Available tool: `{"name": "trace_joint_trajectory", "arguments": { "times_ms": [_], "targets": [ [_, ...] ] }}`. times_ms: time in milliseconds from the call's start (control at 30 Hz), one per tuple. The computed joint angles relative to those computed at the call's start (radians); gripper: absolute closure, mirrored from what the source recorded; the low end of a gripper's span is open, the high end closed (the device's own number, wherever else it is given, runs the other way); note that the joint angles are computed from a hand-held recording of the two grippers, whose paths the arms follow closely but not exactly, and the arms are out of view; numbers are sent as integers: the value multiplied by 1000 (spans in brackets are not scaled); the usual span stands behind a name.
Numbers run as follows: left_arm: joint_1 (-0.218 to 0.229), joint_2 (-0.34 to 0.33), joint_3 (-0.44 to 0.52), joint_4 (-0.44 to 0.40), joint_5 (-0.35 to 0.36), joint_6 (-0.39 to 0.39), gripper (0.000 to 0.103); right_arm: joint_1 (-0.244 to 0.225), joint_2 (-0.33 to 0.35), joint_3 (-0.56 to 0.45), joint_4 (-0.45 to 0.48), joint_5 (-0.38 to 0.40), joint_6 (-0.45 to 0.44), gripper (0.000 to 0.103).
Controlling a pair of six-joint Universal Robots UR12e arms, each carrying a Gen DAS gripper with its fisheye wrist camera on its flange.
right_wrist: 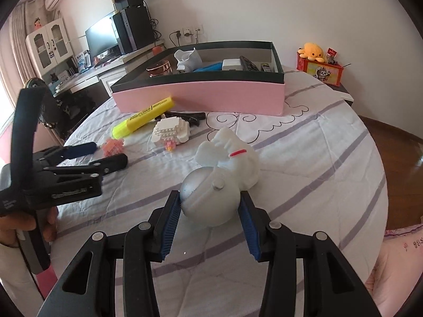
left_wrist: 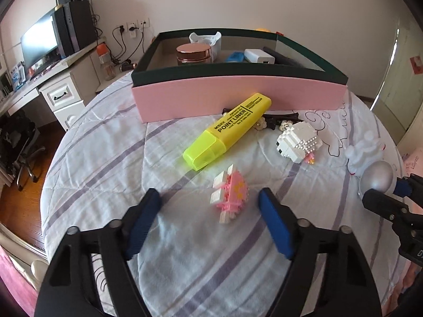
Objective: Organize rigid objects
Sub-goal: 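Grasp the pink block figure with the left tool while the right tool grasps the white-and-silver toy, then carry the pink figure and white toy over the pink box and lower them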
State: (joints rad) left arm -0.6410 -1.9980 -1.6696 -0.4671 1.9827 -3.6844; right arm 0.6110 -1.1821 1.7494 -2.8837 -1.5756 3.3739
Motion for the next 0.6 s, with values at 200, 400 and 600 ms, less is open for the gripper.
{"name": "trace_joint_trajectory", "arguments": {
  "times_ms": [200, 400, 600],
  "targets": [
    [6, 1, -5, 31, -22, 33, 80, -8, 15, -9, -13, 14, 40, 52],
    [3, 3, -13, 53, -22, 55, 79, -9, 26, -21, -29, -1, 78, 46],
    [3, 14, -27, 71, -30, 64, 79, -10, 28, -28, -14, -12, 61, 58]
  ]
}}
